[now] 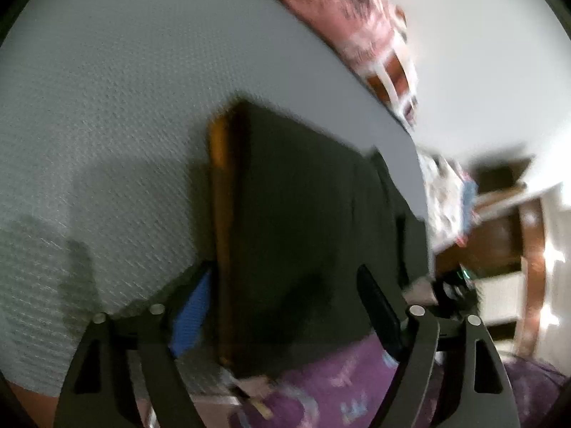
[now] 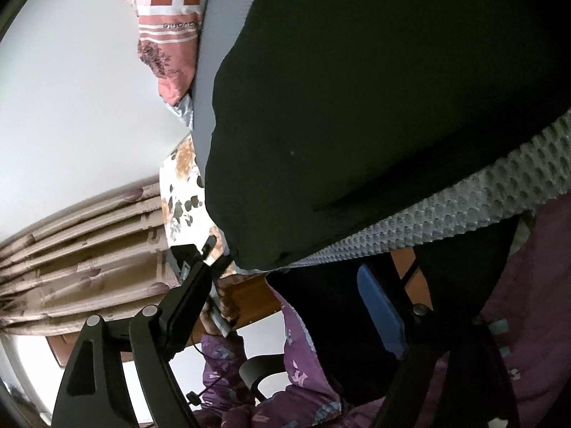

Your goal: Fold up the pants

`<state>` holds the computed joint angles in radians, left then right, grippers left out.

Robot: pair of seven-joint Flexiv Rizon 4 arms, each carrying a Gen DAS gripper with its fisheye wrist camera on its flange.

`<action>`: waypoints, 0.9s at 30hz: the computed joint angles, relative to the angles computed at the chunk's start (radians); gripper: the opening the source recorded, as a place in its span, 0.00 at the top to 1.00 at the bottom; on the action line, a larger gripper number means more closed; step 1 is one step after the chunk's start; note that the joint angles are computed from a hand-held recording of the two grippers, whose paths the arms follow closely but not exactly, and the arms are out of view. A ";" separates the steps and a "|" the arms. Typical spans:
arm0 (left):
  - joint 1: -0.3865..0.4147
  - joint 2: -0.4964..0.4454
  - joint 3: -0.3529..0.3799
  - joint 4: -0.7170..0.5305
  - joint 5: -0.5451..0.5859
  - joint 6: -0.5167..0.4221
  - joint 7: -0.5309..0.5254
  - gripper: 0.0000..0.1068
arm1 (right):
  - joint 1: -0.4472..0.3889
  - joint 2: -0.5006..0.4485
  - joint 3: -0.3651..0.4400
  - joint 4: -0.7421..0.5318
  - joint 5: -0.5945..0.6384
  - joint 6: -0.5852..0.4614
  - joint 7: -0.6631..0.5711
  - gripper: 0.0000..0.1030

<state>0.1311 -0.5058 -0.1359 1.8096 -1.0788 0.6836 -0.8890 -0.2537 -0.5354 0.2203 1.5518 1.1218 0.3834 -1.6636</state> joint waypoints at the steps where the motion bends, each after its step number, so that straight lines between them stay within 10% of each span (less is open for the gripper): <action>1: 0.005 0.001 -0.003 0.003 -0.006 -0.010 0.014 0.23 | 0.000 0.002 0.000 0.002 0.001 0.004 -0.001 0.21; 6: 0.056 -0.025 -0.038 0.013 -0.168 -0.118 0.119 0.22 | 0.007 0.007 0.000 0.008 0.006 0.019 -0.002 0.17; 16: 0.001 -0.032 -0.018 -0.021 -0.123 -0.119 0.160 0.24 | 0.018 0.013 0.002 0.014 0.005 0.040 0.012 0.13; 19: -0.007 -0.039 -0.016 -0.025 -0.113 -0.094 0.129 0.32 | 0.020 0.012 0.002 0.013 0.004 0.043 0.014 0.12; 22: -0.049 -0.028 0.005 -0.022 -0.052 0.011 0.079 0.66 | 0.020 0.014 0.003 0.015 0.005 0.046 0.004 0.12; 27: -0.071 0.007 -0.024 0.013 -0.083 0.121 -0.001 0.76 | 0.038 0.027 0.005 0.004 -0.027 0.057 -0.049 0.12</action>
<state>0.0604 -0.4991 -0.1601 1.8222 -1.1617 0.8045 -0.8903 -0.2162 -0.5088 0.2258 1.5556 1.0948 0.4402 -1.7130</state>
